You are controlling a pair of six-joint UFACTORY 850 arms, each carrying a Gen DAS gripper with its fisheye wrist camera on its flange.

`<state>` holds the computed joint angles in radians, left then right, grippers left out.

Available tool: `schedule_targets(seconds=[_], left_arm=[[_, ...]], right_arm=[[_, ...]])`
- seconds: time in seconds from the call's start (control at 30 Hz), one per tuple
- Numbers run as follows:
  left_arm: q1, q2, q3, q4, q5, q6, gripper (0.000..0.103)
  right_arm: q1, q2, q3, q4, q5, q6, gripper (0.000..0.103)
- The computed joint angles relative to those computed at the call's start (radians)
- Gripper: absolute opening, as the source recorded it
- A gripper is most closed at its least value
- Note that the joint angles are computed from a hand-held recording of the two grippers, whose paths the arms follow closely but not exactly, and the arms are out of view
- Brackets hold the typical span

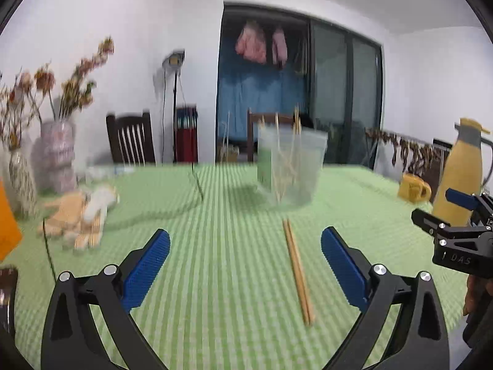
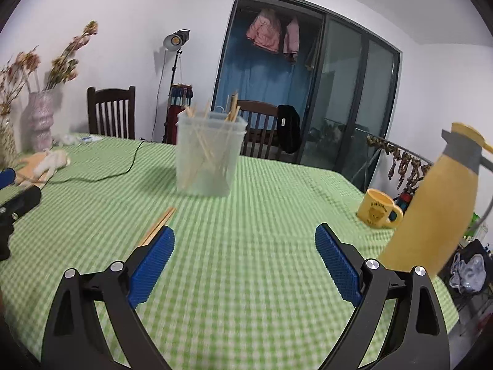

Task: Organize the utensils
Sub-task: 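Move the open left tool back over the last loose chopstick, then lower the left tool onto the chopstick and close its fingers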

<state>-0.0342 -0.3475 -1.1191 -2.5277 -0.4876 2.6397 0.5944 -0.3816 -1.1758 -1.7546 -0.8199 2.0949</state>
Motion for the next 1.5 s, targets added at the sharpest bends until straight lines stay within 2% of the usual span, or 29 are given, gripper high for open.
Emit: schedule_targets(seconds=[0.07,0.2,0.27,0.37,0.43,0.57,0.8,0.9,1.0,1.07,1.13,1.2,1.27,1.37,1.43,1.5], left_arm=[[0.012,0.018,0.042,0.070,0.008,-0.072,0.095],[0.023,0.055,0.134,0.005,-0.023,-0.016,0.095],[0.031,0.062,0.152,0.068,-0.032,-0.061,0.095],[0.028,0.066,0.154,0.164,0.014,-0.116,0.095],[0.025,0.071,0.168,0.131,0.005,-0.081,0.095],[0.010,0.071,0.183,0.070,0.014,0.000,0.095],[0.019,0.042,0.148,0.046,0.040,-0.007,0.095],[0.030,0.005,0.107,0.129,0.074,-0.092,0.095],[0.044,-0.032,0.059,0.229,0.109,-0.177,0.095],[0.053,-0.055,0.023,0.301,0.136,-0.245,0.095],[0.062,-0.080,-0.023,0.427,0.169,-0.375,0.095],[0.068,-0.102,-0.065,0.543,0.198,-0.493,0.095],[0.074,-0.122,-0.105,0.614,0.209,-0.573,0.095],[0.079,-0.154,-0.163,0.711,0.208,-0.677,0.095],[0.075,-0.173,-0.193,0.767,0.212,-0.722,0.095],[0.070,-0.195,-0.223,0.848,0.217,-0.780,0.095]], right_arm=[[0.016,0.011,0.029,-0.005,0.013,0.033,0.089],[0.049,0.026,0.072,0.048,0.019,0.050,0.089],[0.064,0.042,0.106,0.048,0.045,0.095,0.089],[0.095,0.042,0.131,0.037,-0.001,0.116,0.089],[0.099,0.037,0.134,0.035,-0.017,0.110,0.089],[0.089,0.029,0.130,0.051,0.004,0.113,0.089],[0.089,0.010,0.125,0.033,0.042,0.134,0.089],[0.081,-0.018,0.092,0.040,0.082,0.114,0.089],[0.064,-0.054,0.039,0.054,0.165,0.074,0.089],[0.050,-0.089,-0.024,0.108,0.196,-0.008,0.089],[0.028,-0.111,-0.075,0.144,0.264,-0.048,0.082],[0.002,-0.140,-0.132,0.217,0.337,-0.107,0.064],[-0.017,-0.182,-0.201,0.326,0.385,-0.218,0.057],[-0.025,-0.242,-0.290,0.490,0.415,-0.415,0.056],[-0.019,-0.275,-0.332,0.561,0.396,-0.522,0.054],[-0.018,-0.280,-0.331,0.575,0.398,-0.533,0.050]])
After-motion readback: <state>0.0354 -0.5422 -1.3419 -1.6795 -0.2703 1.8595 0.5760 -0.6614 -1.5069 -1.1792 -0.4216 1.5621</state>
